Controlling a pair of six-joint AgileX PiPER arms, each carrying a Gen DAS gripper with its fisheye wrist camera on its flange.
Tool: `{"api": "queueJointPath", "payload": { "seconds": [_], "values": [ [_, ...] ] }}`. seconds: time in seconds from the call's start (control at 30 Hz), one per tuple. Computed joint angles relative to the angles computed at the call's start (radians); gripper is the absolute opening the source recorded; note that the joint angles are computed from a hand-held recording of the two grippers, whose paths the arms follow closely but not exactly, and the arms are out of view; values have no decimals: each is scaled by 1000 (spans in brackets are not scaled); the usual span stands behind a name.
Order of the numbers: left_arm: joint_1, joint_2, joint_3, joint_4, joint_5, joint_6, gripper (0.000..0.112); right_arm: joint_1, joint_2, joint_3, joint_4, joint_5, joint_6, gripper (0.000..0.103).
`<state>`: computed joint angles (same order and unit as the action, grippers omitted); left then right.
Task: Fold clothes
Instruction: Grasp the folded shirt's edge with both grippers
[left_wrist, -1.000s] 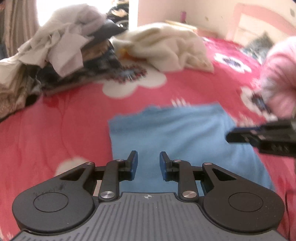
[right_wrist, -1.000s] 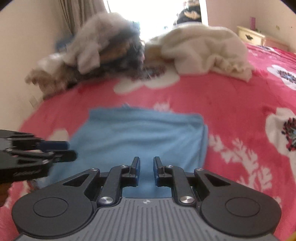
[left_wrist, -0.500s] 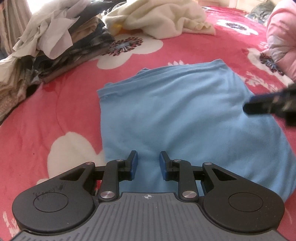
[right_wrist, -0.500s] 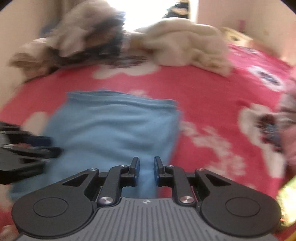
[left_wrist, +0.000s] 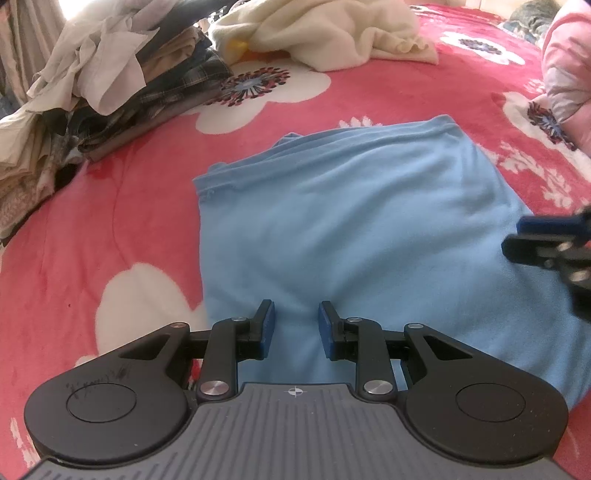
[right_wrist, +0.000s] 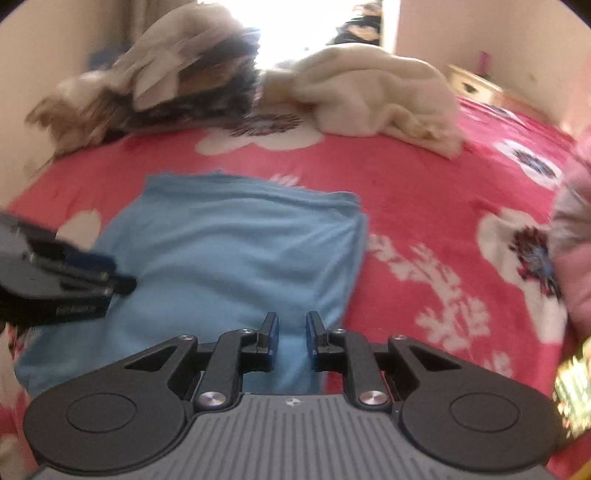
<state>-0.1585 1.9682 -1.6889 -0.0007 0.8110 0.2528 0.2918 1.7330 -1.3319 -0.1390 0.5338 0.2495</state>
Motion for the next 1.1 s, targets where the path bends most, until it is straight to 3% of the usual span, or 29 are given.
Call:
{"api": "queueJointPath", "payload": {
  "seconds": [0.1,0.2,0.37,0.53,0.67,0.8,0.87,0.97,1.03,1.1],
  "values": [
    [2,2,-5,-4,4,2,26,0,-51,31,90,-24,-110,18],
    [0,1,-1,4,0,-3,27,-14,-76,31,283,20,-297,18],
    [-4,4,-5,13,1,-10,27,24,-38,35,182,86,-228,18],
    [-3,1,-2,14,-1,-5,28,-19,-46,32,301,76,-301,20],
    [39,-9,-3,-70,-8,68,31,-139,-77,31,527,44,-437,39],
    [139,-79,93,-226,-152,240,40,-338,31,-76,881,160,-604,46],
    [206,-43,39,-348,-83,321,42,-406,129,-154,986,247,-618,49],
    [304,84,-138,-525,129,348,42,-456,275,-287,1038,363,-581,52],
    [343,197,-280,-590,252,311,42,-461,349,-358,1049,411,-570,52],
    [365,271,-362,-638,315,295,42,-469,401,-401,1099,438,-590,53]
  ]
}}
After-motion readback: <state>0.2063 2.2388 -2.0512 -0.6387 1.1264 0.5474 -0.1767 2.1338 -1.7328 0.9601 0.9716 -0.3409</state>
